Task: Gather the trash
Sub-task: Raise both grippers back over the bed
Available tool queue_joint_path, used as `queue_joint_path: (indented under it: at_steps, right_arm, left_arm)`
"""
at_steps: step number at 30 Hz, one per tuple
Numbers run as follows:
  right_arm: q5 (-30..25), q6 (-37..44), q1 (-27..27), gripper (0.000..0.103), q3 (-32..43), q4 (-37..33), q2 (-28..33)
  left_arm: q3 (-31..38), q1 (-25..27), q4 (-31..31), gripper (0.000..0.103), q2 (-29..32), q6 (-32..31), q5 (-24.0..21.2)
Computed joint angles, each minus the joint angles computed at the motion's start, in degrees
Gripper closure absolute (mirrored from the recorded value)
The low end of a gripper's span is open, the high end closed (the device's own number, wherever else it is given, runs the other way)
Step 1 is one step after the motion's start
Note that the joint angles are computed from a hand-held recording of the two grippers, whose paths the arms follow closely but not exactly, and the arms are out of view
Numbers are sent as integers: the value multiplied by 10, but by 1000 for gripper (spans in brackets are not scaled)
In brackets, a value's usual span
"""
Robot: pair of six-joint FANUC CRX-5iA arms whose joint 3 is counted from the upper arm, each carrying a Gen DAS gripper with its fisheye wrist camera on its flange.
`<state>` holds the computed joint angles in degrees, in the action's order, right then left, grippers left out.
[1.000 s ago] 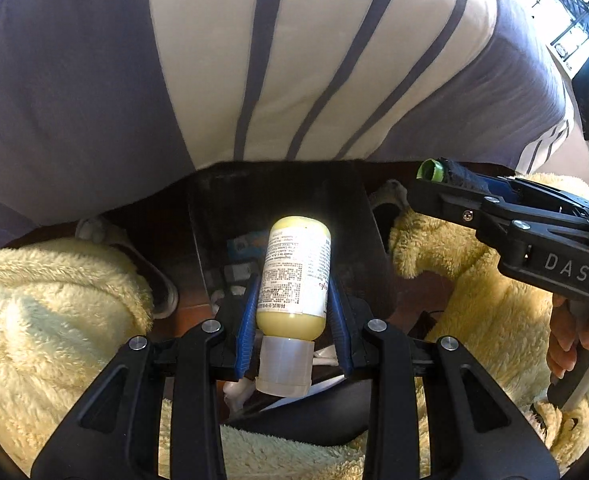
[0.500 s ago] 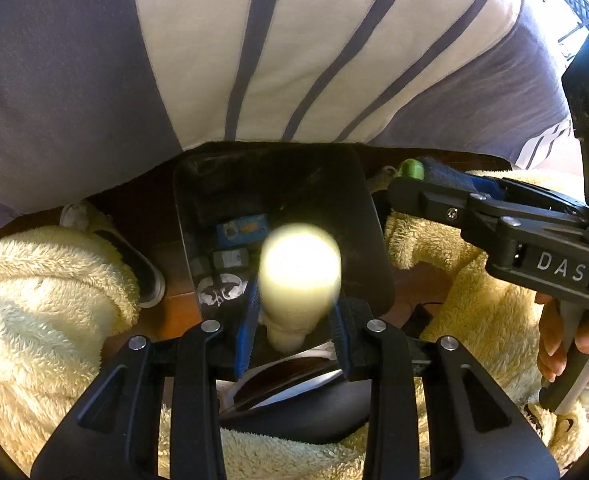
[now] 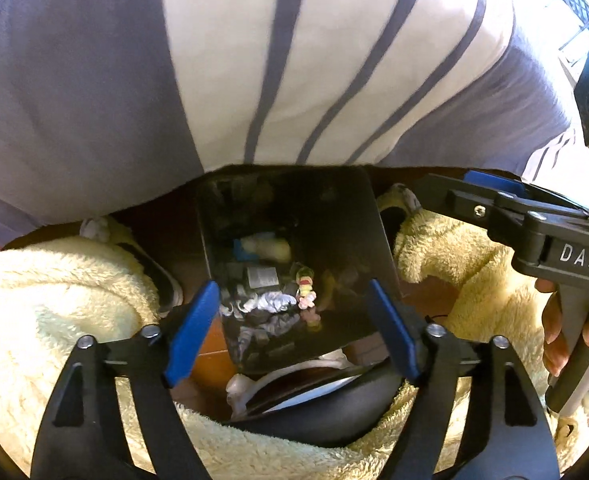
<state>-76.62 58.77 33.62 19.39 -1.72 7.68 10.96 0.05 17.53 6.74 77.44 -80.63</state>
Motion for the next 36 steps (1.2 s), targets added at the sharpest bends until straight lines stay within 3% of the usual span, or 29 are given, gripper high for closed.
queue_joint_path:
  at_steps: [13, 23, 36]
  right_arm:
    - [18, -9, 0, 9, -5, 10, -21]
    - [59, -24, 13, 7, 22, 107, -34]
    - [40, 16, -4, 6, 154, 153, 51]
  left_arm:
    - [32, 14, -17, 20, -22, 2, 30]
    - [86, 37, -19, 17, -31, 16, 67]
    - [205, 47, -45, 15, 23, 24, 80]
